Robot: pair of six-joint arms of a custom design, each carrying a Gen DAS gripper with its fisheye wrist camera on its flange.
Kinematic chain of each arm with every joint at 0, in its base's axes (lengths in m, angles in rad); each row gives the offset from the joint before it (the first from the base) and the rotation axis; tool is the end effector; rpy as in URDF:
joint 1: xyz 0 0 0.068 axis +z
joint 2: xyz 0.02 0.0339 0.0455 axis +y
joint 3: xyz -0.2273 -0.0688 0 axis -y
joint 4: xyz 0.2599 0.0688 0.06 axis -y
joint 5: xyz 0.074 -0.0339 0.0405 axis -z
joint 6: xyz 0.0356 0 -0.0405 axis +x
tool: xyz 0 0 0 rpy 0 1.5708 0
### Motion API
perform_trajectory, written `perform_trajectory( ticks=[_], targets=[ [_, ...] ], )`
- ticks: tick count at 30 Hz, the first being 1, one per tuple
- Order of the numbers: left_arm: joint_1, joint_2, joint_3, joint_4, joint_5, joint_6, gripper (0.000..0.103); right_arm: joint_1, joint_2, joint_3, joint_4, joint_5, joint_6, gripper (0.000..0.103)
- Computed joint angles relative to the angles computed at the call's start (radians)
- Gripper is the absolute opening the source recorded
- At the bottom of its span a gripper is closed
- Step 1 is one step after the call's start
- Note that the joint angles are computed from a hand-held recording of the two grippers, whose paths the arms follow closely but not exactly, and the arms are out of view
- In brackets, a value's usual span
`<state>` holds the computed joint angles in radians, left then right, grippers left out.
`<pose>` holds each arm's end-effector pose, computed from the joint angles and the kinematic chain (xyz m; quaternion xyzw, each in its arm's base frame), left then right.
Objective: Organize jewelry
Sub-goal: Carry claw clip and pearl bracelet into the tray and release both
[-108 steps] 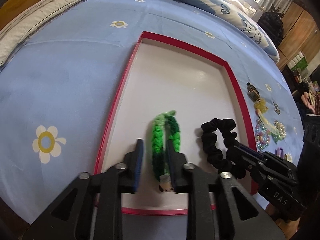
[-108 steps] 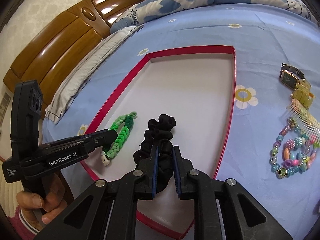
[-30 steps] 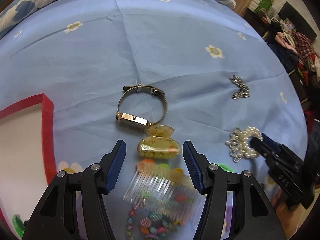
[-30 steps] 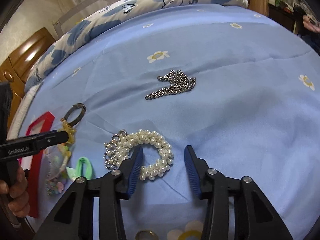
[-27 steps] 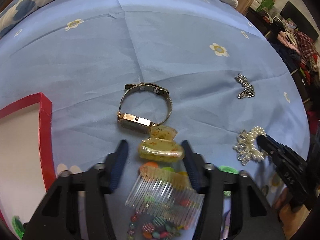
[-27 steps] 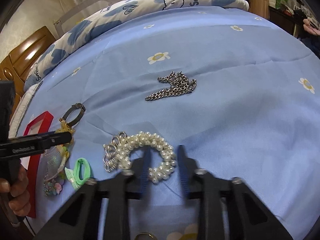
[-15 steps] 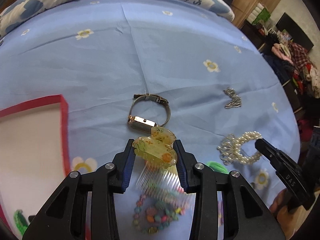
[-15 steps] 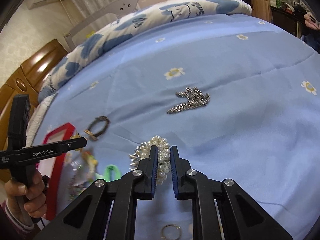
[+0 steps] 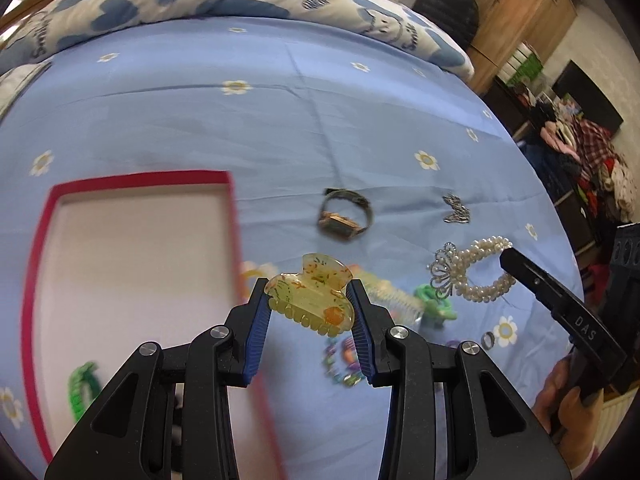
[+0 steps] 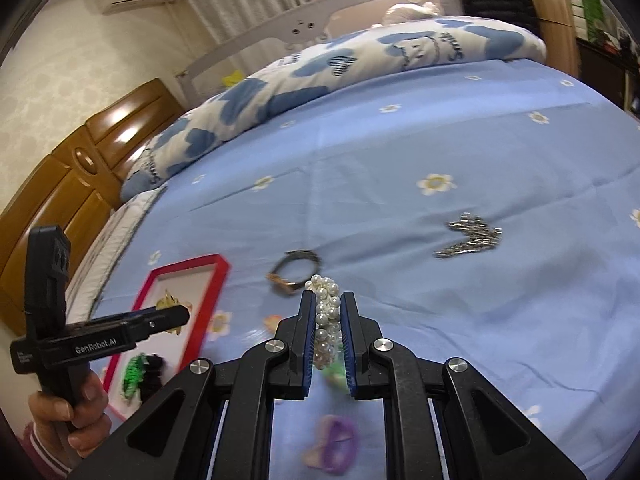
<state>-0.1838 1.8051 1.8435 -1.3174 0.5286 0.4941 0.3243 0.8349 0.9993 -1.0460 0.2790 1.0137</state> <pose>0.3510 -0.0835 0.3042 0.3534 0.8881 -0.2337 0.1786 0.1764 0.0490 0.3002 0.3592 0.8614 0.1048 0.3436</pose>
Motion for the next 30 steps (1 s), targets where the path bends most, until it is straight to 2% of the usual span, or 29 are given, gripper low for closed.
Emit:
perform_trajectory(
  ticks=[6, 16, 30],
  targets=[
    [0.12, 0.037, 0.054, -0.036, 0.014, 0.046, 0.036, 0.09, 0.159, 0.091, 0.09, 0.005, 0.005, 0.012],
    [0.264, 0.143, 0.184, -0.085, 0.019, 0.099, 0.036, 0.166, 0.414, 0.252, 0.247, -0.049, -0.035, 0.012],
    [0.341, 0.304, 0.351, -0.085, -0.021, 0.107, 0.036, 0.209, 0.759, 0.495, 0.413, -0.184, -0.085, 0.012]
  ],
)
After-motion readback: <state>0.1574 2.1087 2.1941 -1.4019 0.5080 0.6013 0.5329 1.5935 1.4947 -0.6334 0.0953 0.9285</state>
